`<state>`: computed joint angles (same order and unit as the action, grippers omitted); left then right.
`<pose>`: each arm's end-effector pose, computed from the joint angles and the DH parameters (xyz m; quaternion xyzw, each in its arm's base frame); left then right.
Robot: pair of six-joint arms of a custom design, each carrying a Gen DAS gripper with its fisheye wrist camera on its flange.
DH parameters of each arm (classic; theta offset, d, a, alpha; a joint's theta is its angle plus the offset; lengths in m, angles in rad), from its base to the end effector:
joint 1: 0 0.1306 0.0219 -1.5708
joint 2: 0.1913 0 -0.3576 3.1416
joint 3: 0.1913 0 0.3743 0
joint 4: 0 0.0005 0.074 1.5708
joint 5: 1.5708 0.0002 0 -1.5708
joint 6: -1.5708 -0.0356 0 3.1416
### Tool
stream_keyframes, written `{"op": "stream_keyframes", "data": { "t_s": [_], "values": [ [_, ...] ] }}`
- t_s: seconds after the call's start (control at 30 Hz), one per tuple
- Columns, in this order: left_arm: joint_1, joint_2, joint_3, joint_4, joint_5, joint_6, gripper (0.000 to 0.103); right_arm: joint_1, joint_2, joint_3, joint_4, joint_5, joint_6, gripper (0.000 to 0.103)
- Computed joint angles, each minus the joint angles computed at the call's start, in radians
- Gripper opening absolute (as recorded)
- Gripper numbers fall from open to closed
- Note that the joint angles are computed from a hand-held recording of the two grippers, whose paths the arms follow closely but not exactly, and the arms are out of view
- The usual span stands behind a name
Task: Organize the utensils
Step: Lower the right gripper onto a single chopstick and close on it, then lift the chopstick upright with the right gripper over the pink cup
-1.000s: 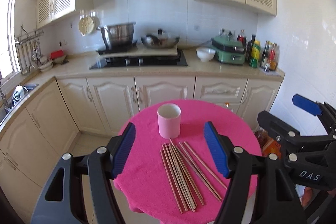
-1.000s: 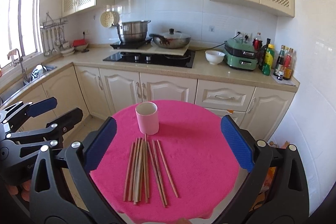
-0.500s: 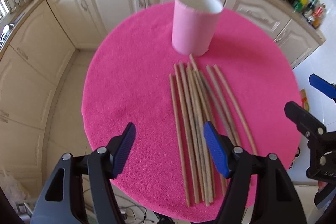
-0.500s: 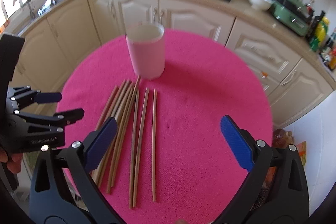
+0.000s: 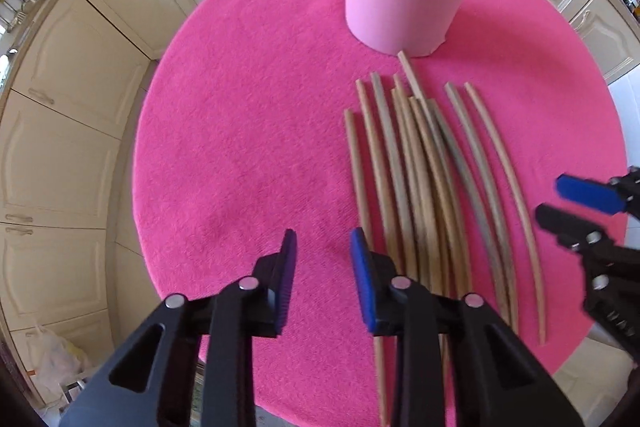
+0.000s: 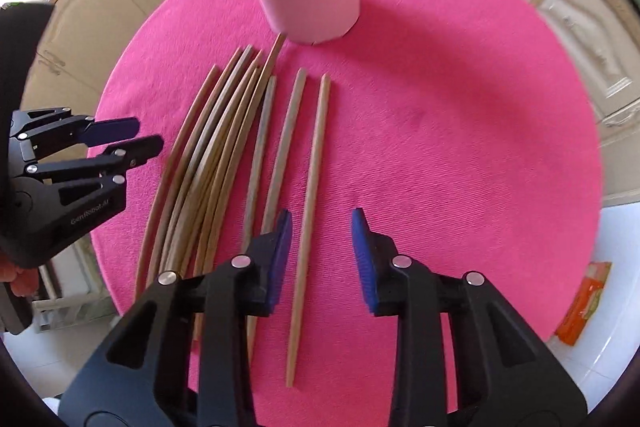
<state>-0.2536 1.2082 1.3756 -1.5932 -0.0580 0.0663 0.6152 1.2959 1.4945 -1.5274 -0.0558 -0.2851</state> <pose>0.3350 -0.0852 0.4369 0.0911 0.9928 0.0170 0.0761 0.3136 0.2234 0.4544 -0.1664 0.9783 0.0774 0.0966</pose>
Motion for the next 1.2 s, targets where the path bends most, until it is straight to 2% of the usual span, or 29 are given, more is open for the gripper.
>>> {"op": "stream_keyframes", "data": {
  "t_s": [0.07, 0.23, 0.57, 0.93, 0.97, 1.03, 1.2],
  "values": [
    [0.009, 0.021, 0.014, -0.026, 0.042, -0.002, 0.027, 0.0, 0.017, 0.005, -0.017, -0.001, 0.004, 0.029],
    [0.037, 0.044, 0.02, -0.018, 0.1, -0.008, 0.027, -0.007, 0.045, 0.006, -0.046, -0.008, -0.009, 0.023],
    [0.077, 0.096, 0.056, -0.042, 0.153, -0.053, 0.027, -0.009, 0.081, 0.047, -0.08, -0.013, -0.029, 0.019],
    [0.011, 0.128, 0.066, -0.047, 0.068, -0.063, 0.027, 0.0, 0.157, 0.124, -0.124, 0.029, -0.031, 0.016],
    [0.003, 0.132, 0.069, -0.044, 0.067, -0.055, 0.026, 0.016, 0.166, 0.128, -0.12, 0.041, -0.044, 0.015],
    [0.01, 0.129, 0.069, -0.04, 0.088, -0.032, 0.009, 0.013, 0.17, 0.129, -0.118, 0.035, -0.048, 0.009],
    [0.05, 0.1, 0.064, -0.019, 0.145, -0.018, 0.006, -0.028, 0.148, 0.117, -0.106, -0.029, -0.066, 0.006]
  ]
}}
